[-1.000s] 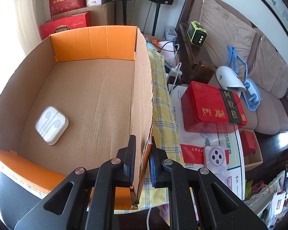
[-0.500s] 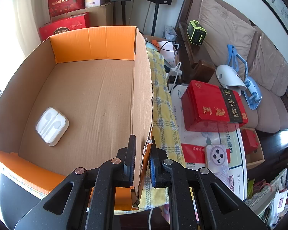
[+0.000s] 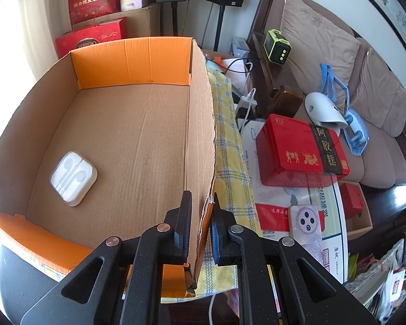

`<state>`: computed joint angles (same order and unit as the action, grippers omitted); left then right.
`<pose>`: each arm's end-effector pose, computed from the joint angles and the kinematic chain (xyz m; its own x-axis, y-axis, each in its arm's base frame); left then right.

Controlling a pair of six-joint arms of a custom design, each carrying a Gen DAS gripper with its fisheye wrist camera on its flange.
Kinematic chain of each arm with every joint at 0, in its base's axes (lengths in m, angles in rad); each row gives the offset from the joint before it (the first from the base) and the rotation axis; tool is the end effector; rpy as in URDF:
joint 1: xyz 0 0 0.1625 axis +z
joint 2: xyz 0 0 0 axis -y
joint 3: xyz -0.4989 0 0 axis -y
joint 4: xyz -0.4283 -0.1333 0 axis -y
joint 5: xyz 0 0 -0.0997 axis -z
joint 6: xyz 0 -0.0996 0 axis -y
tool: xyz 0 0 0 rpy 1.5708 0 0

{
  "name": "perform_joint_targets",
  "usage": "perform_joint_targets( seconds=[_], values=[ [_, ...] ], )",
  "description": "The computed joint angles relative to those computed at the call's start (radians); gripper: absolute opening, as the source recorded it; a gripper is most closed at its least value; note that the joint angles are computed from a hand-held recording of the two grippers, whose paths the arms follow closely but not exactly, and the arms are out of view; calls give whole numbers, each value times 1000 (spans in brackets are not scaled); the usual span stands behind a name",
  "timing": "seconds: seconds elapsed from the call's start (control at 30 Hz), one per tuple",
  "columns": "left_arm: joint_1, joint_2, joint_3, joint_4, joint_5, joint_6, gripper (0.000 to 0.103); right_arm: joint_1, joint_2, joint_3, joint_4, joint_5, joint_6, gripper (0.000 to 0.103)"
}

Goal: Organize objects
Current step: 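Lift the earphone cable with the left tool over the box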

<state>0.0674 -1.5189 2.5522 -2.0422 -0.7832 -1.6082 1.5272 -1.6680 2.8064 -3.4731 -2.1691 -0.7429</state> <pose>-0.2777 -0.2231 0.1802 -0.8560 -0.0842 -0.5100 0.2974 0.7267 -0.6192 0.0658 -0.2631 0.2797 -0.6168 -0.1748 0.7675 -0.5237 0.8190 -0.2344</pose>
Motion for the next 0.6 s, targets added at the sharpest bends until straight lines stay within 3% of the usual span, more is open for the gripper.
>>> perform_joint_targets(
  seconds=[0.2,0.6],
  values=[
    [-30,62,-46,-137,20,134,6,1,0,0,1,0,0,11],
    [-2,262,-129,-492,0,433,6,6,-2,-4,12,-3,5,11]
  ],
)
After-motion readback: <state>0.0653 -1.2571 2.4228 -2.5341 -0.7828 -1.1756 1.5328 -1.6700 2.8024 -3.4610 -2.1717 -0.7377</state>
